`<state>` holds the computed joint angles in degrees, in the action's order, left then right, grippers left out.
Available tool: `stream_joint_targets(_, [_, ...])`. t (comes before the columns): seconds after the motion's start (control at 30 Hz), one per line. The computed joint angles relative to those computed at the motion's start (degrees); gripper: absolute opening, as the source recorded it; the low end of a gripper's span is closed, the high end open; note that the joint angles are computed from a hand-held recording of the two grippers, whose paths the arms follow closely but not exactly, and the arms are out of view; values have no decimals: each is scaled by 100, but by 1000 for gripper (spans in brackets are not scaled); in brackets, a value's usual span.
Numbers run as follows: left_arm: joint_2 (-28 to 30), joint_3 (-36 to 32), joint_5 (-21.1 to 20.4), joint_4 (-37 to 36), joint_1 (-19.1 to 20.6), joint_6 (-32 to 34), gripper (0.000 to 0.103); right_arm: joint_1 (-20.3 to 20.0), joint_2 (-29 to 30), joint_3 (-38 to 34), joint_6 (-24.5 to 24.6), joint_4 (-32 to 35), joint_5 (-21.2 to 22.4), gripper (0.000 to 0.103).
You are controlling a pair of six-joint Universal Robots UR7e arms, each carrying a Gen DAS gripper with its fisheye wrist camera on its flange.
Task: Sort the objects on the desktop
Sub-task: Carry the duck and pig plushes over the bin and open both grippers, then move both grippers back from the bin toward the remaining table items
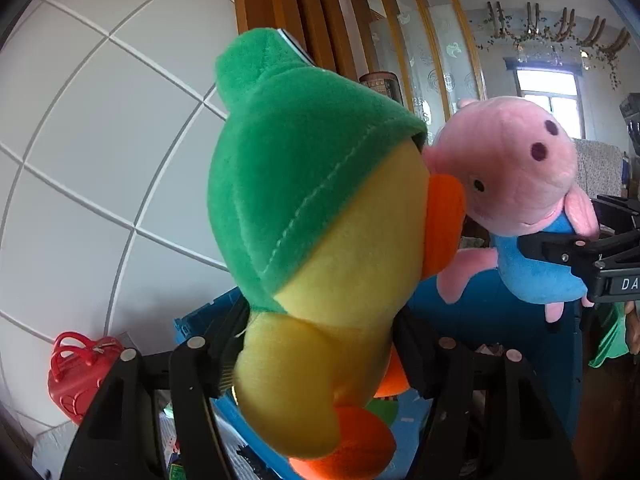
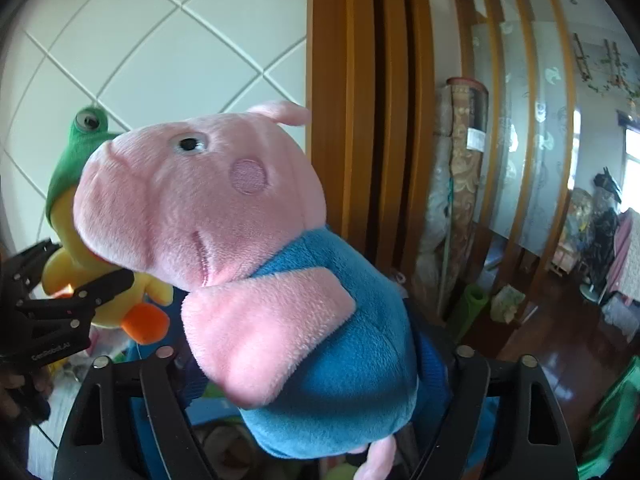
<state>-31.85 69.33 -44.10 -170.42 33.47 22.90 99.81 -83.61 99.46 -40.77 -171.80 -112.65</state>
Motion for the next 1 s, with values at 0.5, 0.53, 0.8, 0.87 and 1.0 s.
stream_joint_targets(0.5, [745, -775, 1012, -1594, -254, 877, 95, -158, 73, -318, -55, -372, 419, 90])
stream_joint_targets(0.53, [692, -614, 1020, -1733, -275, 863, 95, -193, 22, -218, -66, -479, 442, 91])
stream_joint_targets(0.8, [494, 187, 1207, -2243, -426, 886, 96, -380, -477, 835, -172, -1221, 429, 93])
stream_joint_targets(0.87, [437, 326, 1250, -2156, -453, 735, 96, -392, -588, 1053, -151, -1320, 403, 93])
stream_joint_targets(1.0, [176, 849, 1324, -2278, -526, 467, 96, -392, -751, 1386, -175, -1546, 319, 93])
